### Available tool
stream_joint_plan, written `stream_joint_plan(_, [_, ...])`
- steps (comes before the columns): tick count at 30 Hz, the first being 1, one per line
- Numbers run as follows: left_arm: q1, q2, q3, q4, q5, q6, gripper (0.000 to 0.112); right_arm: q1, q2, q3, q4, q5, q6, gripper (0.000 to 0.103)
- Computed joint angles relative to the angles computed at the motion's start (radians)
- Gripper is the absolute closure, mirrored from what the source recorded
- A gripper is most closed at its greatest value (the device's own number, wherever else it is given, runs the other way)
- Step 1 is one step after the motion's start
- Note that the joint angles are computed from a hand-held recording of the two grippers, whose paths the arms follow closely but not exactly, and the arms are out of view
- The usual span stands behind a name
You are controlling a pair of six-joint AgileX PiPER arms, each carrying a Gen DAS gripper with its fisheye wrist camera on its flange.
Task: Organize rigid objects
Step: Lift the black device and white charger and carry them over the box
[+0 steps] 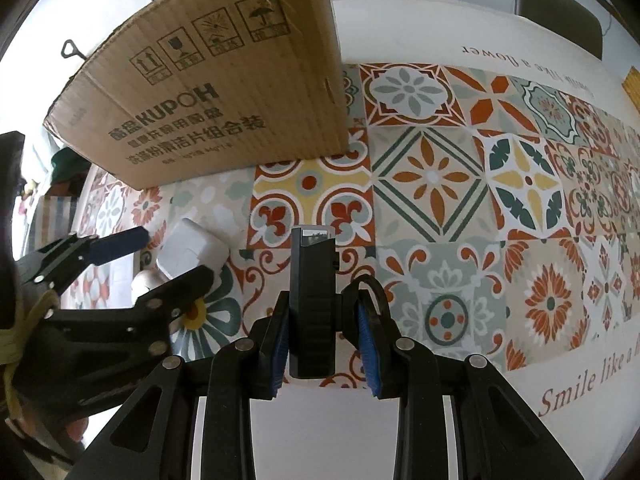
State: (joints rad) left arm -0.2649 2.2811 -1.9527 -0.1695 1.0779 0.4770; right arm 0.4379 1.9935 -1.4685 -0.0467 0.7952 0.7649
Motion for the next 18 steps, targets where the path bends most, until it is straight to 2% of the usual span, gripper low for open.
stream_joint_plan(4, [-0.012, 0.047, -0.047, 0.002, 0.031, -0.007, 0.045, -0.003, 0.007, -0.003, 0.008, 0.002, 0.001, 0.072])
stream_joint_plan(6, [-0.019, 0.065, -0.059, 0.005, 0.035, -0.019, 0.055, -0.005, 0.016, -0.009, 0.016, 0.002, -0.001, 0.072])
stream_joint_plan(9, [-0.021, 0.065, -0.051, 0.001, 0.020, -0.024, 0.064, -0.006, 0.026, -0.018, 0.022, 0.006, -0.004, 0.072])
stream_joint_plan(15, [-0.010, 0.068, -0.060, -0.035, 0.028, -0.017, 0.066, -0.002, 0.024, -0.023, 0.021, 0.007, -0.001, 0.072])
stream_joint_plan(18, [0.008, 0.024, -0.014, -0.045, 0.004, -0.003, 0.066, 0.003, 0.017, -0.029, 0.011, 0.013, 0.003, 0.072])
